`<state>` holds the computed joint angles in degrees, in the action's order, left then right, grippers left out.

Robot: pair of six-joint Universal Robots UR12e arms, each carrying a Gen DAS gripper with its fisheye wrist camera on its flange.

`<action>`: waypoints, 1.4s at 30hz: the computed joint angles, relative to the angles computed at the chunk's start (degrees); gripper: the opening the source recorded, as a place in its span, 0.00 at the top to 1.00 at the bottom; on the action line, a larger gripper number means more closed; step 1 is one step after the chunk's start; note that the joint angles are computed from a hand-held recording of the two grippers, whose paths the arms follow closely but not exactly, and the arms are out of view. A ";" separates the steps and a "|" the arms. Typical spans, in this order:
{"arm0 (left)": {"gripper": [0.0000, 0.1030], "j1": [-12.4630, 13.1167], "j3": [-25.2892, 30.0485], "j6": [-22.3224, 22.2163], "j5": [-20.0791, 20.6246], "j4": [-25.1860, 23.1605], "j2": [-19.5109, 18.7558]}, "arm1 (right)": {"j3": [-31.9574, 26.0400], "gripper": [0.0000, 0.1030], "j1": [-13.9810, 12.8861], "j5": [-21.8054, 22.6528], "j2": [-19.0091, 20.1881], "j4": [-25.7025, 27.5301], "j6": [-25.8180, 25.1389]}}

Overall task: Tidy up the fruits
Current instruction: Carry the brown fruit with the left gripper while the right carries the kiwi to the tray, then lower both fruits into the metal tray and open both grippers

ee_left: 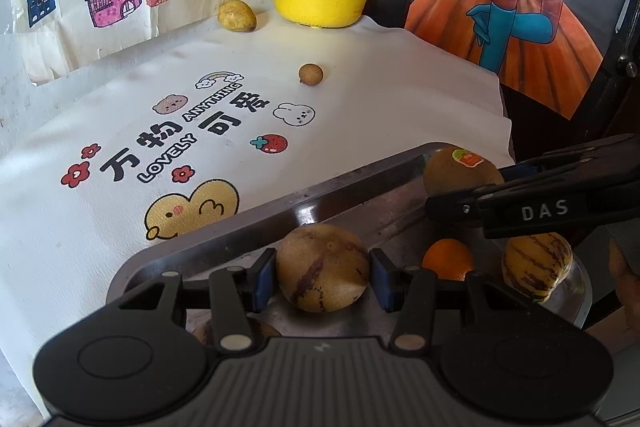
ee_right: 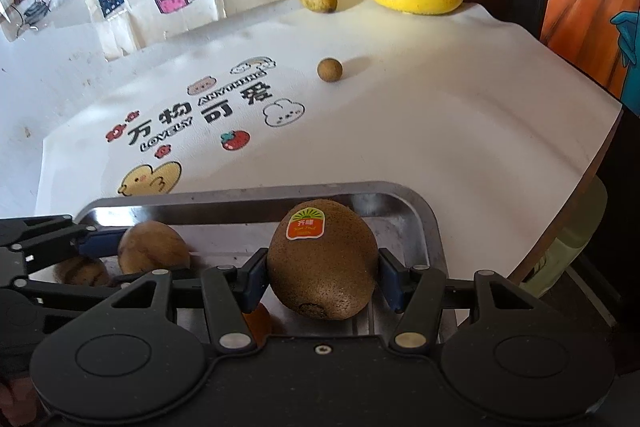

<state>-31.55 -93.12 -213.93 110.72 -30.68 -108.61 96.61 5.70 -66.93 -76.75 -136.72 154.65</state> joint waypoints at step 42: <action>0.21 -0.47 0.30 0.88 2.20 -0.76 -0.06 | -0.04 0.20 -0.27 2.13 -0.93 -1.82 1.58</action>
